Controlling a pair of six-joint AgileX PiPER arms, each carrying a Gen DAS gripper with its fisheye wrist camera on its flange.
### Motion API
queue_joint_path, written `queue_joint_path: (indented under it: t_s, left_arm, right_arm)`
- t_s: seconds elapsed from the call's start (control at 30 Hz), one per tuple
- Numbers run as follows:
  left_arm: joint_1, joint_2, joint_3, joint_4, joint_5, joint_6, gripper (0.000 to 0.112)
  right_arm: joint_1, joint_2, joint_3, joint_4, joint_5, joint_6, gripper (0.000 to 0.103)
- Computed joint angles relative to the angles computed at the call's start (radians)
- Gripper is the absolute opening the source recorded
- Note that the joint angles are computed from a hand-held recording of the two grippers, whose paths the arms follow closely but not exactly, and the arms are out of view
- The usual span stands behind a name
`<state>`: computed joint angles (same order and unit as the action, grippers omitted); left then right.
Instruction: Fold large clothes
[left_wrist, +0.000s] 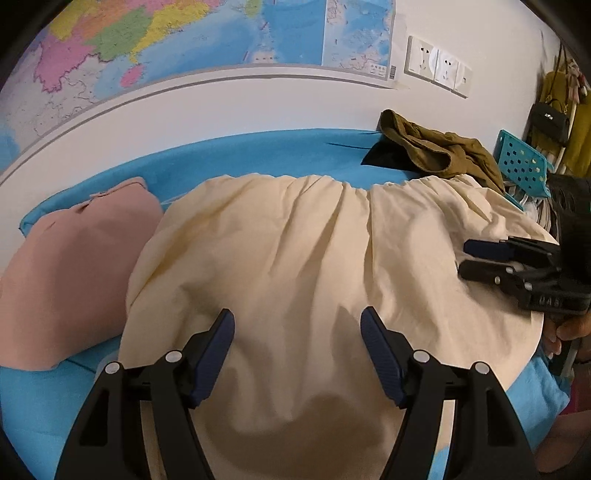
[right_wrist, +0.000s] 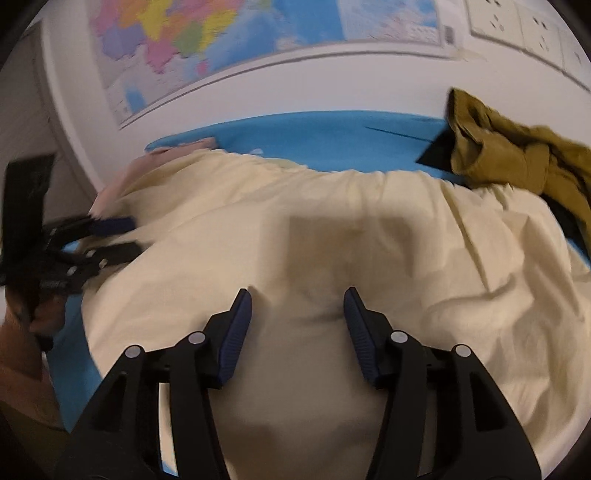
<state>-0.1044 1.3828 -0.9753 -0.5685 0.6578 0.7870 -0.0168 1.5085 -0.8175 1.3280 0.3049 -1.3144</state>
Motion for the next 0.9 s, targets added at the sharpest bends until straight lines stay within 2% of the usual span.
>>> queue_joint_path:
  t_s: [0.07, 0.2, 0.3, 0.37, 0.47, 0.53, 0.57, 0.63, 0.73, 0.83, 0.9]
  left_arm:
    - [0.008, -0.01, 0.003, -0.006, 0.004, 0.011, 0.069]
    - [0.051, -0.029, 0.013, -0.053, 0.03, 0.061, 0.069]
    - [0.08, -0.043, 0.025, -0.081, 0.048, 0.094, 0.07]
    - [0.09, -0.048, 0.03, -0.089, 0.056, 0.101, 0.07]
    - [0.101, -0.062, 0.046, -0.083, 0.049, 0.103, 0.07]
    - [0.126, -0.063, 0.05, -0.1, 0.066, 0.114, 0.07]
    - [0.141, -0.059, 0.046, -0.116, 0.084, 0.125, 0.07]
    - [0.216, -0.029, 0.024, -0.194, 0.173, 0.175, 0.07]
    - [0.304, -0.012, 0.009, -0.251, 0.253, 0.21, 0.07]
    - [0.369, -0.019, 0.012, -0.273, 0.297, 0.246, 0.07]
    - [0.411, -0.014, 0.008, -0.291, 0.339, 0.269, 0.07]
  right_arm:
    - [-0.006, -0.029, 0.008, -0.004, 0.031, 0.007, 0.053]
    - [0.001, -0.134, 0.055, 0.046, 0.091, -0.085, 0.054]
    - [0.043, -0.195, 0.067, 0.015, 0.132, -0.099, 0.057]
    - [0.093, -0.197, 0.058, -0.042, 0.128, -0.076, 0.059]
    - [0.194, -0.122, 0.016, -0.224, 0.037, 0.081, 0.059]
    - [0.202, -0.042, -0.013, -0.278, -0.006, 0.134, 0.058]
    - [0.182, -0.008, -0.029, -0.246, 0.01, 0.119, 0.058]
    - [0.151, 0.012, -0.045, -0.19, 0.047, 0.085, 0.058]
    - [0.158, 0.001, -0.066, -0.306, 0.031, 0.21, 0.057]
    - [0.159, -0.049, -0.047, -0.288, 0.062, 0.193, 0.057]
    - [0.174, -0.093, -0.028, -0.272, 0.065, 0.154, 0.065]
